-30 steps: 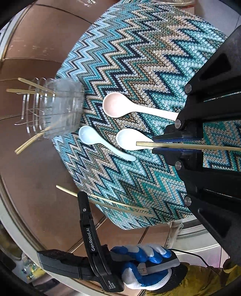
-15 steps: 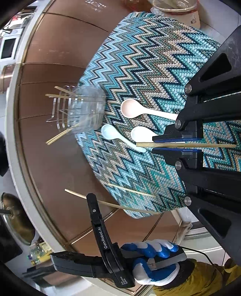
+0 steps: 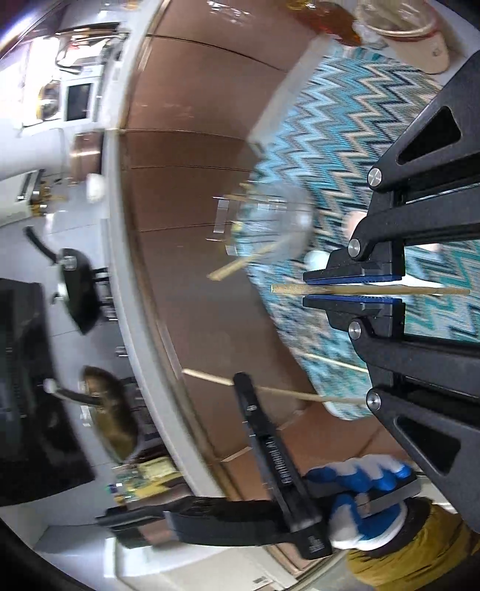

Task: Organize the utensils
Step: 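Lift the chopstick with the left tool while the right tool carries its chopstick to the wire holder, then open the left tool over the holder while the right tool releases its chopstick into it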

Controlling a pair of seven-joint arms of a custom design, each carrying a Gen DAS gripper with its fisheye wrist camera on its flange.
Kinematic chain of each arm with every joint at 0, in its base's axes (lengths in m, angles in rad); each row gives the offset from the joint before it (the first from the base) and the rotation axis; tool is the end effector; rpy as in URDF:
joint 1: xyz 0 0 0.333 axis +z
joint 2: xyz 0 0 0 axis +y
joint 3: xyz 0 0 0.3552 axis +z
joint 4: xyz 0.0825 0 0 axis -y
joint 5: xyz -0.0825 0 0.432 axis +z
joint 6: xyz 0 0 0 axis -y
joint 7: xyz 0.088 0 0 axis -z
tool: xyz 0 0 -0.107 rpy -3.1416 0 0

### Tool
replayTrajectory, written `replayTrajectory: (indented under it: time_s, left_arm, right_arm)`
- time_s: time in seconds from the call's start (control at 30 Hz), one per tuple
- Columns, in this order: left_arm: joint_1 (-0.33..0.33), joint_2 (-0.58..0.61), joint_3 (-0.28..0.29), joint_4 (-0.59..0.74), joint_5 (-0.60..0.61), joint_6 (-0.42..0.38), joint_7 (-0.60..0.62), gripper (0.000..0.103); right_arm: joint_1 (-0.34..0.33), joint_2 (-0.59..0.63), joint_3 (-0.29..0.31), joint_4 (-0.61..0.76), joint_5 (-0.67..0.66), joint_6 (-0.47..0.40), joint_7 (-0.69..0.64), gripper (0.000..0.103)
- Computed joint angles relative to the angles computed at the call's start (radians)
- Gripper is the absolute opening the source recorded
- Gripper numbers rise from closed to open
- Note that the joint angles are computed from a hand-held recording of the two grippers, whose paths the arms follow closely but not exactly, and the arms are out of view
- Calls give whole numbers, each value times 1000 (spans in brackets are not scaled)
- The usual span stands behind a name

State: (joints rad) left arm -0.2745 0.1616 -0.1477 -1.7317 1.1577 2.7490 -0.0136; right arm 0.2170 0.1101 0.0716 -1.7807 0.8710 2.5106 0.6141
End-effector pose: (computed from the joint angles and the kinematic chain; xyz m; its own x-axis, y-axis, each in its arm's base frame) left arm 0.6309 -0.3159 0.5870 0.1012 -0.9595 0.2630 -0.4345 -0.2804 -0.8559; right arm 0.6637 0.1884 0.5809 0.6827 -0.7099 -0.1734 -0.5414 -0.3320 -0.7725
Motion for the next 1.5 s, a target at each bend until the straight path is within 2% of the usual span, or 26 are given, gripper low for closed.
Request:
replayTrajectory:
  time_s: [0.13, 0.2, 0.27, 0.4, 0.57, 0.73, 0.83, 0.93, 1.1, 1.17, 1.2, 1.23, 1.27, 1.37, 1.5]
  left_arm:
    - [-13, 77, 41, 139, 139, 19, -87, 5]
    - [-25, 113, 62, 199, 196, 11, -128, 5]
    - [-39, 175, 99, 296, 295, 17, -232, 5]
    - [-61, 275, 151, 441, 389, 3, -339, 5]
    - [-87, 447, 214, 643, 362, -29, -332, 5]
    - [-103, 598, 263, 806, 270, -67, -279, 5]
    - [-119, 673, 302, 876, 232, -94, -293, 5]
    - [-140, 732, 345, 927, 205, -113, -308, 5]
    - [-169, 768, 401, 928, 161, -107, -320, 8]
    - [-183, 748, 415, 887, 163, -94, -342, 18]
    - [-194, 732, 425, 860, 177, -88, -362, 30]
    - [-201, 716, 431, 837, 190, -86, -376, 38]
    - [-208, 698, 432, 812, 204, -85, -382, 39]
    - [-227, 621, 425, 715, 255, -84, -408, 41]
    - [-254, 476, 401, 543, 342, -119, -444, 50]
  right_arm:
    - [-7, 69, 21, 122, 101, 43, -75, 5]
    - [-20, 116, 43, 200, 185, 62, -141, 5]
    - [-32, 171, 68, 283, 262, 90, -204, 5]
    - [-59, 286, 125, 435, 394, 137, -326, 5]
    - [-64, 448, 170, 619, 399, 194, -349, 5]
    - [-41, 604, 186, 772, 283, 254, -289, 5]
    - [-36, 671, 195, 835, 222, 282, -254, 5]
    - [-46, 700, 225, 841, 186, 329, -259, 5]
    - [-58, 732, 242, 834, 114, 344, -206, 6]
    - [-77, 715, 264, 794, 113, 359, -235, 8]
    - [-84, 707, 272, 780, 115, 360, -243, 10]
    - [-90, 697, 277, 766, 118, 362, -248, 18]
    - [-92, 690, 278, 756, 120, 367, -251, 24]
    - [-109, 647, 291, 700, 141, 380, -273, 24]
    - [-138, 556, 311, 592, 205, 405, -336, 24]
